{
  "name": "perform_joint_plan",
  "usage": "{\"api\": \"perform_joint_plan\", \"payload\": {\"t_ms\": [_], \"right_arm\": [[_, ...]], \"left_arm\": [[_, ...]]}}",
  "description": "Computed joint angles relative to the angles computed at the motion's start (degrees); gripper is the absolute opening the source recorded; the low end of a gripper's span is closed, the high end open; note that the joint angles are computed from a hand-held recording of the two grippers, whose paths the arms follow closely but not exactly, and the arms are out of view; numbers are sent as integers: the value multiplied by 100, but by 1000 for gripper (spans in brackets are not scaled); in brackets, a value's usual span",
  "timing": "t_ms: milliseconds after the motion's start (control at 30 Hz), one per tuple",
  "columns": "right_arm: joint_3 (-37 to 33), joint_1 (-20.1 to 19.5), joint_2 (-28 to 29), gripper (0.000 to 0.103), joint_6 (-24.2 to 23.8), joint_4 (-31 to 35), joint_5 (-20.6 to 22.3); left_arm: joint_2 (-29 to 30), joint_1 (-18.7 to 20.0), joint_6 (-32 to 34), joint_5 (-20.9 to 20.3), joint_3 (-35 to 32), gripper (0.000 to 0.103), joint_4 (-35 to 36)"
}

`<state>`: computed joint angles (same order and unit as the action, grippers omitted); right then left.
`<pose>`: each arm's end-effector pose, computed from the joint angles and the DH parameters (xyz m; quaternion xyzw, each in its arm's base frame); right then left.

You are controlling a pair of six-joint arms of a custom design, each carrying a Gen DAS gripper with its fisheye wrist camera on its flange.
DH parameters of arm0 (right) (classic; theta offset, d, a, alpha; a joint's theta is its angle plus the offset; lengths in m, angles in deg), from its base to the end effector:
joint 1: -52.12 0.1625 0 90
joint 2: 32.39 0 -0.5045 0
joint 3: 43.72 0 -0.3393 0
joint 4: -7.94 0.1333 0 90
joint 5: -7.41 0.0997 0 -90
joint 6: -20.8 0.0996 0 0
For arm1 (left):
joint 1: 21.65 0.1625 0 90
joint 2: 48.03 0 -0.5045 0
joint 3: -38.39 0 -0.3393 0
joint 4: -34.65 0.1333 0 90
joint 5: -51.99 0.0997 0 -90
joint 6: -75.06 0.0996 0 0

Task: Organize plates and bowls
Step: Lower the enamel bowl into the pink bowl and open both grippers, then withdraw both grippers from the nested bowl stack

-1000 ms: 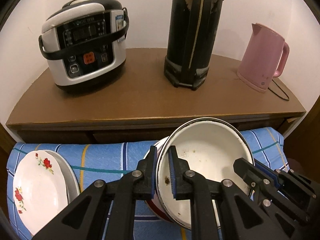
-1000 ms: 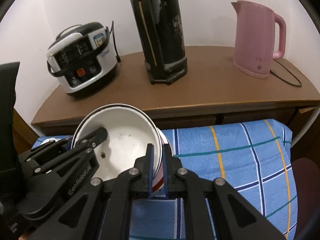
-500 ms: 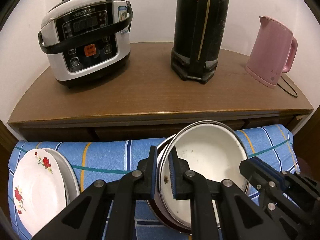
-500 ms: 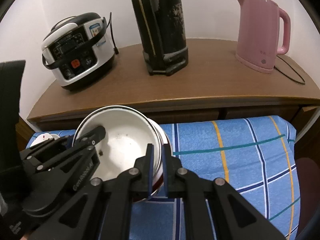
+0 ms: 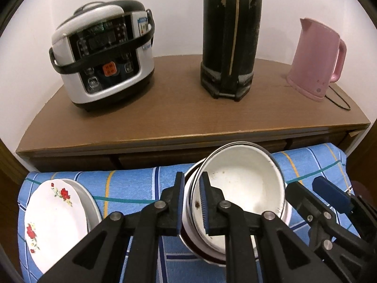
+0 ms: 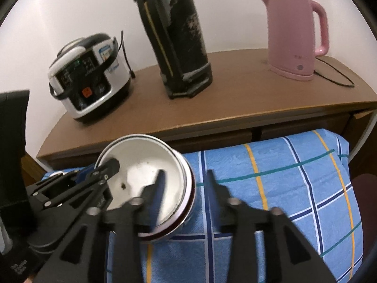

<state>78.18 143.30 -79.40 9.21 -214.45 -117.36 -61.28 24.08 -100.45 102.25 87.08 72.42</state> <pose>0.0879 -0.5533 0.2441 -0.0498 -0.8475 0.4334 0.3025 -0.3435 -0.6346 -0.0207 0.3389 0.8679 -0.2435 0.2695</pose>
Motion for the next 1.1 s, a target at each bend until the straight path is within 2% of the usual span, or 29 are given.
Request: {"api": "perform_joint_plan", "payload": {"t_ms": [33,67,100,133,167,200,267,433,500,567,833,1100], "right_arm": [[51,10,1,50,2,-144,9],[83,9,-9,51,15,-198,41],[131,8,-20,51,44,-276,82],[154,13,-26,51,57,-314,94],[201,21,-26,51,68,-427,102],[239,19,-31,52,77,-507,125],[327,17,-49,60,113,-659,165],[519,24,-56,62,155,-956,279],[622,39,-41,67,159,-1178,339],[722,73,5,76,96,-1498,313],[1137,74,90,79,126,-2313,367],[1481,176,229,79,181,-2755,232]], "left_arm": [[-46,-13,-2,-24,78,26,-61],[-101,-28,3,-57,174,41,-145],[-147,-44,27,-109,262,50,-237],[-214,-63,73,-173,390,64,-388],[-323,-85,148,-237,593,70,-647],[-397,-100,184,-263,716,70,-795],[-496,-115,146,-245,848,70,-871],[-661,-156,165,-294,1192,71,-1066],[-708,-173,165,-337,1317,71,-1146],[-776,-183,145,-366,1491,71,-1267],[-1064,-225,72,-422,2207,71,-1714],[-1324,-324,59,-511,2805,71,-2030]]}}
